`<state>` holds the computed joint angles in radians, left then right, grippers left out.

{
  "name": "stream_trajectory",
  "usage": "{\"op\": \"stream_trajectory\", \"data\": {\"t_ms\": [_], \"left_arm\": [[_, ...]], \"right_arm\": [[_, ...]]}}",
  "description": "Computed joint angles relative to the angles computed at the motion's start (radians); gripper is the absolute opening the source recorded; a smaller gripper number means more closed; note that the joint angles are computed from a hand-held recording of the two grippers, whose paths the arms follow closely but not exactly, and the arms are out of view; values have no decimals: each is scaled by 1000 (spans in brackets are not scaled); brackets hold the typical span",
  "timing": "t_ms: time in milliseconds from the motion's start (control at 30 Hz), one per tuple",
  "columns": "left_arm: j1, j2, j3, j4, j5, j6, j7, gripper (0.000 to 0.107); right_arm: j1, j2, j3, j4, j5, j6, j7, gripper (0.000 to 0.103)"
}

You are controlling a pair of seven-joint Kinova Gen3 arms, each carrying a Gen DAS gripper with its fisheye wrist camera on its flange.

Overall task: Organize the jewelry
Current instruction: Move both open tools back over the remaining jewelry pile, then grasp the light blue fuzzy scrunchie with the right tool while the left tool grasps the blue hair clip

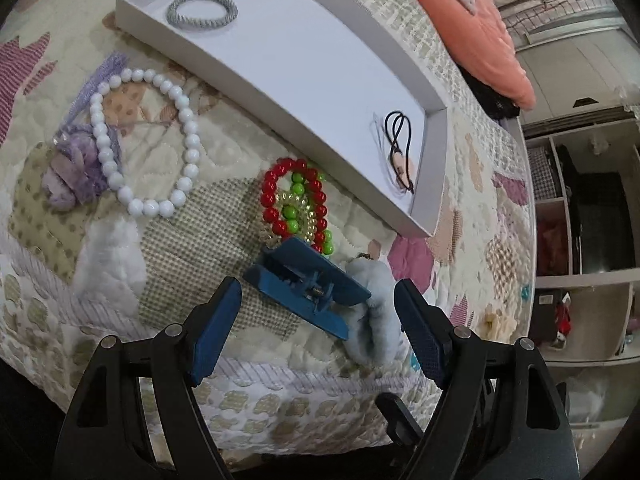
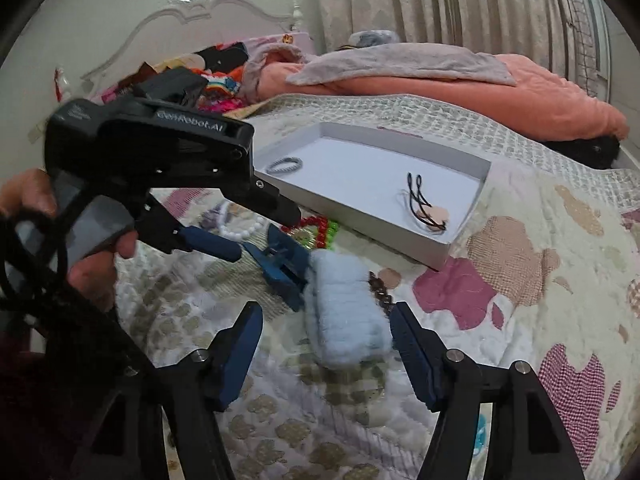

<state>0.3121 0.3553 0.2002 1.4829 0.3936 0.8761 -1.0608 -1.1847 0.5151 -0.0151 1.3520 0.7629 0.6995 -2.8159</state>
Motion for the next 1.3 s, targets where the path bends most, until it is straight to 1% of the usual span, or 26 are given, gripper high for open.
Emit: {"op": "stream_trajectory", "data": {"t_ms": [33, 67, 133, 200, 233, 267, 300, 333, 367, 400, 467, 500, 533, 567, 633, 700, 800, 933, 1000, 1167, 1300], "left_arm": [[5, 8, -2, -4, -1, 1, 11, 79], [5, 17, -2, -7, 5, 4, 24, 79], [-5, 36, 3, -11, 27, 14, 33, 79], [-9, 47, 5, -14, 38, 19, 40, 79], [-14, 50, 9, -11, 48, 16, 35, 79], [-25, 50, 16, -2, 66, 5, 20, 76], [-32, 50, 20, 2, 77, 0, 6, 65], [-37, 49, 23, 5, 86, -6, -7, 61], [-45, 48, 28, 12, 99, -17, -25, 57], [-48, 46, 29, 15, 106, -24, -35, 49], [-49, 44, 30, 12, 105, -28, -61, 45], [-50, 39, 32, 17, 108, -36, -77, 38], [-51, 38, 33, 17, 110, -36, -87, 33], [-50, 34, 32, 15, 103, -30, -97, 18], [-60, 20, 34, 21, 107, -25, -132, 17], [-74, 10, 33, 26, 120, -15, -161, 16], [-77, -5, 23, 32, 120, -9, -178, 13], [-81, -27, 16, 34, 120, -1, -203, 12], [-81, -40, 12, 33, 118, -8, -218, 10], [-91, -65, 5, 25, 123, -22, -247, 10], [-88, -60, 1, -3, 98, 5, -257, 10]], "right_arm": [[8, 12, -8, -16, -14, 15, 30, 64], [25, 20, -26, -25, -25, 14, 55, 64], [33, 32, -26, -31, -47, -4, 91, 64], [31, 51, -18, -48, -54, -1, 123, 57], [31, 55, -13, -49, -60, -7, 130, 44], [34, 59, -10, -51, -69, -11, 139, 35], [34, 63, -2, -53, -75, -10, 141, 30], [30, 62, 7, -47, -77, -15, 133, 23], [33, 54, 13, -30, -80, -37, 123, 21], [42, 41, 9, -5, -78, -70, 100, 18], [30, 31, 30, 14, -79, -90, 87, 14], [28, 27, 31, 16, -79, -91, 84, 13], [26, 23, 33, 21, -78, -96, 79, 12], [23, 18, 35, 26, -75, -99, 73, 10], [16, 7, 37, 35, -68, -107, 58, 8], [11, -13, 47, 63, -53, -145, 23, 8], [4, -28, 61, 81, -29, -170, -26, 7], [6, -41, 64, 89, -3, -194, -60, 7], [3, -44, 66, 80, 13, -186, -66, 7], [9, -45, 63, 51, 44, -169, -78, 7], [31, -40, 50, 29, 35, -162, -72, 7]]}}
